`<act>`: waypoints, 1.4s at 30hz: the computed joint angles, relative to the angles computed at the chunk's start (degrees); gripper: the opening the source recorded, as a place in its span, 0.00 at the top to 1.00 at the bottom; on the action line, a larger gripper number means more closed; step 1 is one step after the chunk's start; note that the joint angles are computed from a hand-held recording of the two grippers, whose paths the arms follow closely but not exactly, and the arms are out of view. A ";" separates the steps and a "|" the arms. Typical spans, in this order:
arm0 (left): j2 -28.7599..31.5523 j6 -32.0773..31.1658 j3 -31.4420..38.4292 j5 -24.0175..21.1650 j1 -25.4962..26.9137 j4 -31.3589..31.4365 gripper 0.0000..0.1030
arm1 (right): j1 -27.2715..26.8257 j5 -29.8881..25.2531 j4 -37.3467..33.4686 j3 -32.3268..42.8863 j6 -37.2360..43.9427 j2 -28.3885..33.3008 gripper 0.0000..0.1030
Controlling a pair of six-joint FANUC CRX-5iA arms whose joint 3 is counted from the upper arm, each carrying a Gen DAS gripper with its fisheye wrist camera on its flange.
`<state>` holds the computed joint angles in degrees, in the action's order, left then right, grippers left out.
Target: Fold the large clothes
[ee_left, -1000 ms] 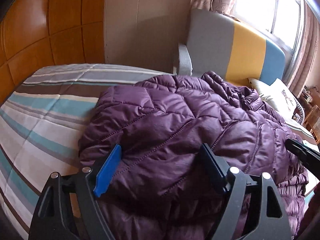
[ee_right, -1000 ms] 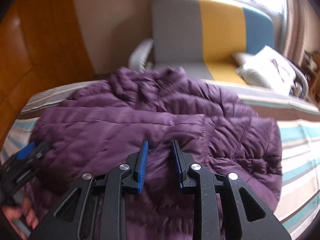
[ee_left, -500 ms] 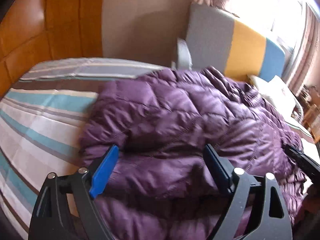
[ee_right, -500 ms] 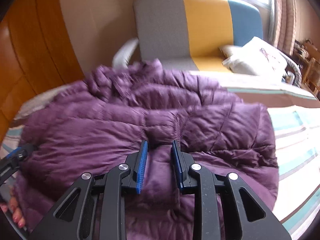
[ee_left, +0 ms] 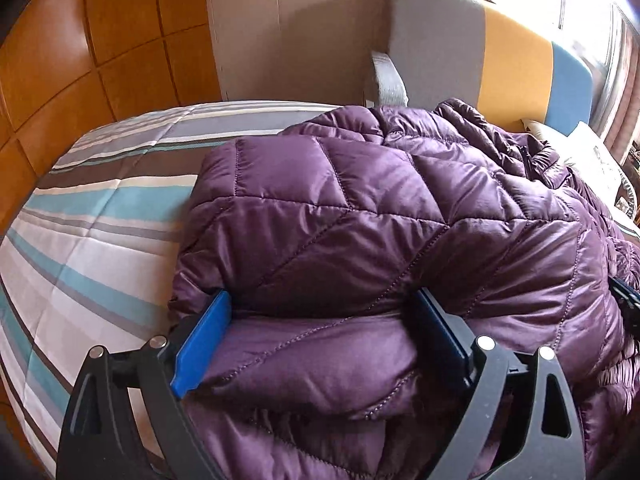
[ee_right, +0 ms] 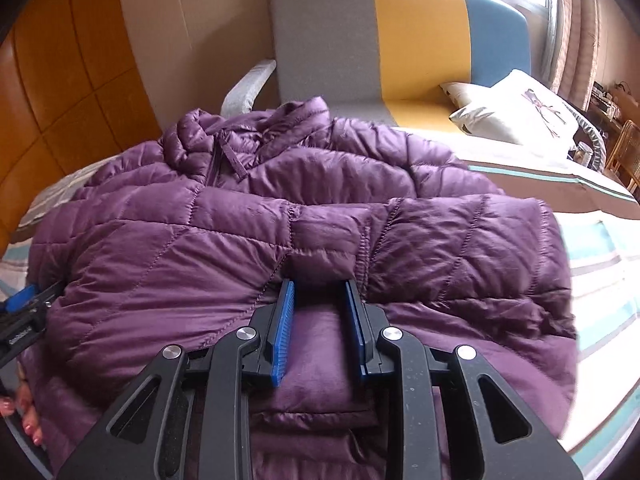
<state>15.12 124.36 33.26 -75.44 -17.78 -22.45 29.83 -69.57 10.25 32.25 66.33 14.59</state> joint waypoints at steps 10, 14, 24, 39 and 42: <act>-13.49 -0.38 -13.57 5.66 -1.36 2.14 0.02 | -0.51 0.22 -3.42 -11.10 0.96 -15.36 0.54; -17.04 0.09 -16.81 3.89 -3.41 -0.34 0.02 | -0.53 -0.80 -1.75 -16.33 -0.94 -20.22 0.54; -26.68 0.58 -25.92 3.44 -6.53 -1.25 0.02 | 0.79 -3.72 -0.76 -27.50 -2.60 -32.19 0.54; -38.54 -1.23 -37.94 5.94 -2.79 7.70 0.09 | 1.60 -10.66 -2.58 -34.96 -3.81 -42.35 0.54; -38.68 -3.09 -38.34 5.20 -3.61 8.40 0.18 | 1.40 -11.88 -4.01 -35.15 -3.66 -43.70 0.54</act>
<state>-23.56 121.27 -5.08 -70.24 -21.39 -14.05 31.23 -81.45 6.25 -2.90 62.67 -29.11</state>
